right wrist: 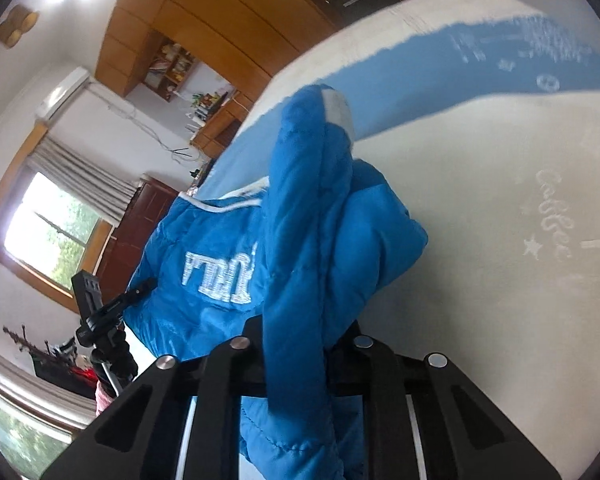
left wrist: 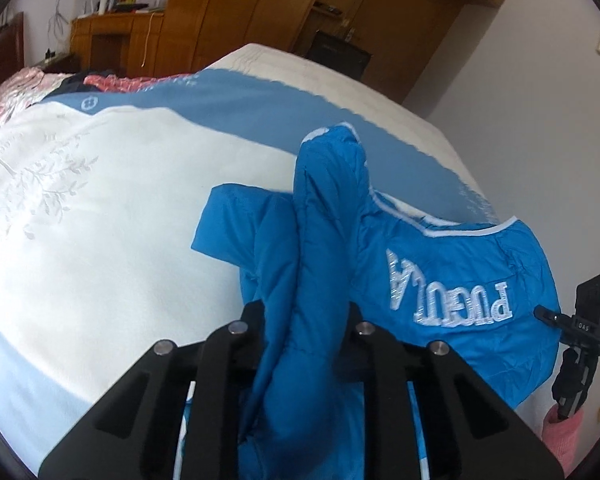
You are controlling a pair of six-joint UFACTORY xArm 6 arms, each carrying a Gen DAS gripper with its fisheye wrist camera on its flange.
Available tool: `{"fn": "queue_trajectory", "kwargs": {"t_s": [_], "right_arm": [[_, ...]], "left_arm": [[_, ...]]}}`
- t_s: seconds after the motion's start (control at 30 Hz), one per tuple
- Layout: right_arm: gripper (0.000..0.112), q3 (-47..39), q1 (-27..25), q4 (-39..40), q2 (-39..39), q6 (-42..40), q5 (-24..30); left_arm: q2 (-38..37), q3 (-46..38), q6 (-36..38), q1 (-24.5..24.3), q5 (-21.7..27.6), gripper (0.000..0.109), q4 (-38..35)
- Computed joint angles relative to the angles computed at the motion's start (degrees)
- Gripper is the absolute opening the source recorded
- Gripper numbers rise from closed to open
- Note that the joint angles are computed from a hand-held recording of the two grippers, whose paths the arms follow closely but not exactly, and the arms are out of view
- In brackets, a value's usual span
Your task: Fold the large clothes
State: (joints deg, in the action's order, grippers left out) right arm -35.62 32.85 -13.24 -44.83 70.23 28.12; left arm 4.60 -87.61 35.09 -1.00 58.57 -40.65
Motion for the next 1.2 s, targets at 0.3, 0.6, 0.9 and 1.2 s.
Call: {"fn": "queue_trajectory", "kwargs": {"t_s": [0.3, 0.6, 0.9, 1.2], "right_arm": [[0.017, -2.3, 17.8, -15.1, -9.3, 18.4, 17.8], [0.017, 1.2, 35.4, -24.2, -13.0, 37.3, 29.4], [0.02, 8.3, 34.7, -23.8, -15.3, 44.9, 26.9], [0.026, 10.0, 39.5, -32.0, -11.6, 55.7, 28.9]], "left_arm": [[-16.4, 12.8, 7.4, 4.6, 7.0, 0.017, -3.6], [-27.8, 27.7, 13.6, 8.9, 7.8, 0.021, -1.5], [-25.7, 32.2, 15.9, 8.9, 2.7, 0.04, -0.7], [-29.8, 40.1, 21.7, 6.9, -6.3, 0.05, -3.7]]}}
